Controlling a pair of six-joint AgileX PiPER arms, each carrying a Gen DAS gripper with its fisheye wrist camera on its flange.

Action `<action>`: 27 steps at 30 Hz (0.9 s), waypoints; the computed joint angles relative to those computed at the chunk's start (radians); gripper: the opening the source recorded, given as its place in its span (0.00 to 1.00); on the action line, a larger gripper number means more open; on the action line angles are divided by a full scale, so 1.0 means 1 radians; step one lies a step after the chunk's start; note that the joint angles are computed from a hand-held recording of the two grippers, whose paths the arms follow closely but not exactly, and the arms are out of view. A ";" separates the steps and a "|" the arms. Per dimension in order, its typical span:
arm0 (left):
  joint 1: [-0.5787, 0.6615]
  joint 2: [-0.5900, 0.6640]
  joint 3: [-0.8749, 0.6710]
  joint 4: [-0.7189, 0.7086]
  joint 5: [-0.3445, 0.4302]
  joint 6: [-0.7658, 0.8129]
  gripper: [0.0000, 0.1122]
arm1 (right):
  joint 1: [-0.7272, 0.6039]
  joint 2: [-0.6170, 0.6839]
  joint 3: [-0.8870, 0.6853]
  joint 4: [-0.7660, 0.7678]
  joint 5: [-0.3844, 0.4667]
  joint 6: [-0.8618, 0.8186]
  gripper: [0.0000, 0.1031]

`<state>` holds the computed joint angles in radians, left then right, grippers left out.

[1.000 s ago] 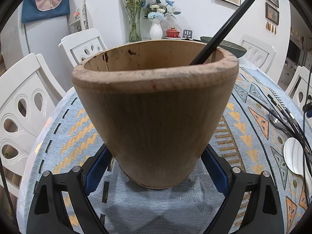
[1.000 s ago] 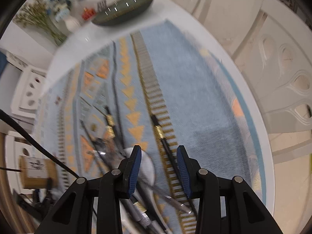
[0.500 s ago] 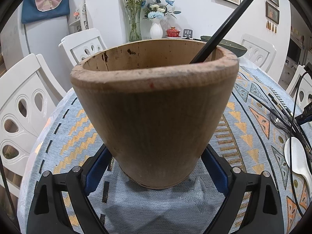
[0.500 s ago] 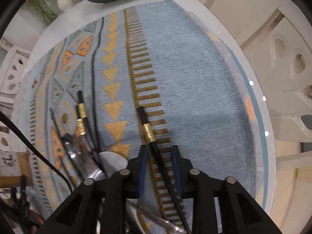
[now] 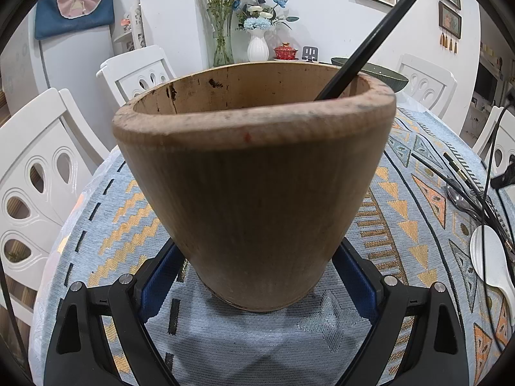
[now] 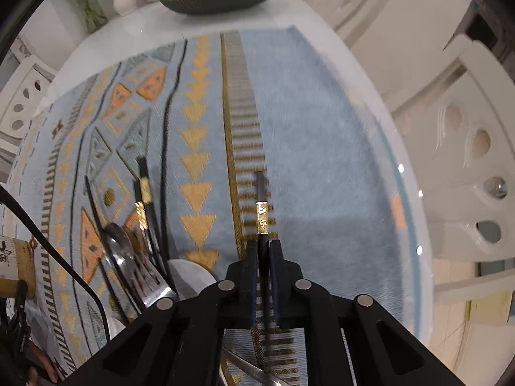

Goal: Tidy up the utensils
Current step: 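Grasp a gold-banded black chopstick with the right tool, then lift the chopstick with the right tool and release it into the wooden cup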

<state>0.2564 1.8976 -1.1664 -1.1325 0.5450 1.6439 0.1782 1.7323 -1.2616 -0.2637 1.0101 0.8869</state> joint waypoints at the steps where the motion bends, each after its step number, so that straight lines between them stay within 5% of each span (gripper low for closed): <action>1: 0.004 0.002 -0.003 0.002 0.004 0.001 0.83 | 0.000 -0.017 -0.001 -0.001 0.001 0.003 0.06; 12: 0.004 0.000 -0.002 0.004 0.004 -0.002 0.83 | 0.099 -0.173 -0.001 -0.078 0.027 0.101 0.06; 27: 0.003 -0.001 0.000 0.004 0.003 -0.001 0.83 | 0.340 -0.184 -0.333 -0.353 0.123 0.145 0.06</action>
